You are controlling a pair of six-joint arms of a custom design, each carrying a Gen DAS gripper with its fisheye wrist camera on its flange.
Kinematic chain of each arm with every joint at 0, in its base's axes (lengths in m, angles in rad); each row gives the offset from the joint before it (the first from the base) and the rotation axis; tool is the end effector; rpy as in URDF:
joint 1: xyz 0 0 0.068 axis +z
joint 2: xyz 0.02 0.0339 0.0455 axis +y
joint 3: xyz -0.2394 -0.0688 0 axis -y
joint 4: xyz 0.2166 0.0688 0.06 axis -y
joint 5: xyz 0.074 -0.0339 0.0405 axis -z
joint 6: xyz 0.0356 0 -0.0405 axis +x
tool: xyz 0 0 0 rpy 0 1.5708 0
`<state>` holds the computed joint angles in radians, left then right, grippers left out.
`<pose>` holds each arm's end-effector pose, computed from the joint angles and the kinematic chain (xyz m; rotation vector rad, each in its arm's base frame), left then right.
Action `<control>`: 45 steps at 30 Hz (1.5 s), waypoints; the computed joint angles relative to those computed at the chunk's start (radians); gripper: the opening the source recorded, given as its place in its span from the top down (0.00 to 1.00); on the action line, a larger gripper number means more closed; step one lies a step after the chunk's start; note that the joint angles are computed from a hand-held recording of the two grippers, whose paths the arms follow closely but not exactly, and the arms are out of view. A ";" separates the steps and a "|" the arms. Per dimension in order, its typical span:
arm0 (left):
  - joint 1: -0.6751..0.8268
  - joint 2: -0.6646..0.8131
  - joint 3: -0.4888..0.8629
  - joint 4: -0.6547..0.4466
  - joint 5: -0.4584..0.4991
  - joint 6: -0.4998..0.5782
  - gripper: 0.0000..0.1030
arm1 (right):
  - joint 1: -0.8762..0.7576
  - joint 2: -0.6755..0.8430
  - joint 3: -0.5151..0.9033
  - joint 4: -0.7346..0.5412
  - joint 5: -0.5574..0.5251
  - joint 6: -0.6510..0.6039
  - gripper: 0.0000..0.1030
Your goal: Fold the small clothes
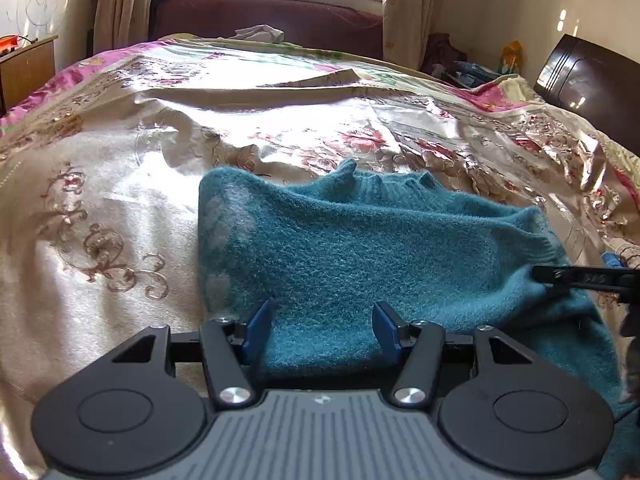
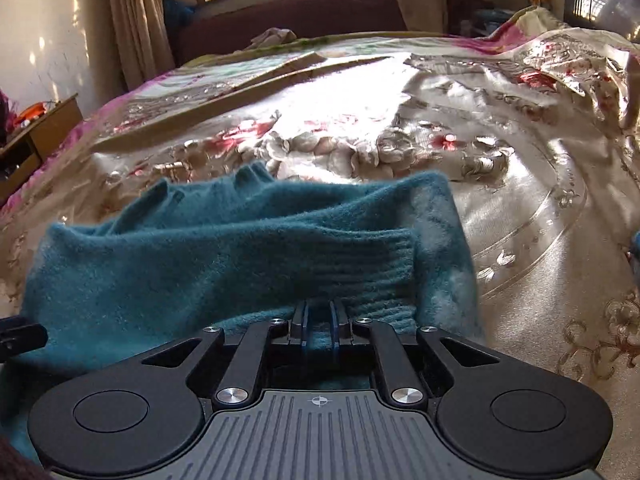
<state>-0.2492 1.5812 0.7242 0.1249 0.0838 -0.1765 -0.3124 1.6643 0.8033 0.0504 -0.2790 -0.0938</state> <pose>0.2814 -0.0747 0.1553 0.1276 2.3167 -0.3135 0.2919 -0.0840 0.1482 0.1249 2.3421 0.1333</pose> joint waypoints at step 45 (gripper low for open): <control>0.220 -0.931 -0.227 -1.072 0.194 0.252 0.42 | -1.086 -0.341 0.023 -1.231 -0.265 -1.144 0.73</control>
